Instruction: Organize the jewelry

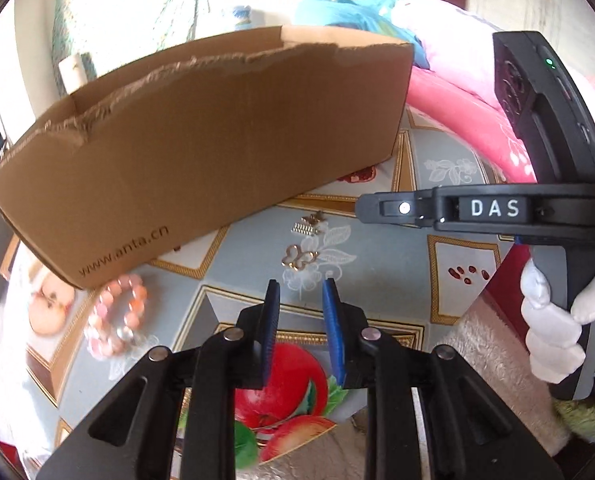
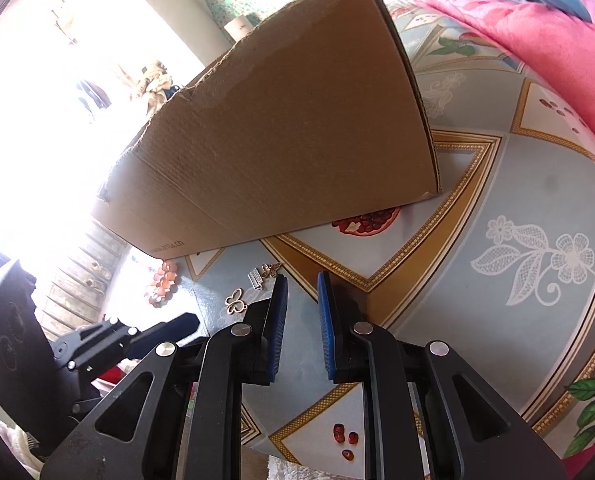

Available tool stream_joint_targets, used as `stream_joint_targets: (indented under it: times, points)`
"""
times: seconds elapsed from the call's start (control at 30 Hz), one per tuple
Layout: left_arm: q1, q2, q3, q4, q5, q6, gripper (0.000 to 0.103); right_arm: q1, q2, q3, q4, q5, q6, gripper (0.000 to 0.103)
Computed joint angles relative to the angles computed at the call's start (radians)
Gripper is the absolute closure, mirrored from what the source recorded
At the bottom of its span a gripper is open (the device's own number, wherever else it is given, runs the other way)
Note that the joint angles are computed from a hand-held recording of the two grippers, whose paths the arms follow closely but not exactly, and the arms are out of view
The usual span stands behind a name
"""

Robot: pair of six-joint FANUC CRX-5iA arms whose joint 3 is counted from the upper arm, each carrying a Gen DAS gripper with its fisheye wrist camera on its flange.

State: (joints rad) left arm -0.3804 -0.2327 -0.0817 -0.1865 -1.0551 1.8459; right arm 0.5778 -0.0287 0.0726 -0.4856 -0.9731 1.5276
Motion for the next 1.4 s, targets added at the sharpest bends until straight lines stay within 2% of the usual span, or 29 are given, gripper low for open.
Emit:
stream_joint_targets:
  times: [0.2,0.5,0.6,0.73,0.93,1.13,1.27,1.4]
  points:
    - [0.015,0.046,0.040,0.030,-0.022,0.028,0.082,-0.044,0.005,0.011,-0.068,-0.022,0.051,0.088]
    - [0.043,0.102,0.085,0.074,-0.031,-0.045,0.082,-0.090,0.006,0.014,-0.145,-0.041,0.106,0.088]
    - [0.032,0.120,0.103,0.052,-0.032,-0.042,0.082,-0.080,-0.001,0.007,-0.123,-0.031,0.114,0.088]
    - [-0.019,0.161,0.159,-0.034,-0.061,-0.037,0.082,-0.063,-0.009,-0.001,-0.091,-0.021,0.121,0.088]
    - [-0.003,0.176,0.164,-0.018,-0.048,-0.053,0.082,-0.004,-0.011,-0.024,-0.031,0.026,0.076,0.088]
    - [-0.038,0.202,0.206,-0.090,-0.079,-0.073,0.082,0.012,-0.011,-0.025,-0.005,0.031,0.057,0.088]
    - [-0.026,0.204,0.201,-0.071,-0.063,-0.103,0.082,0.031,-0.012,-0.029,0.028,0.040,0.039,0.088]
    - [0.016,0.197,0.171,0.009,-0.027,-0.136,0.084,0.043,-0.014,-0.029,0.055,0.039,0.021,0.088]
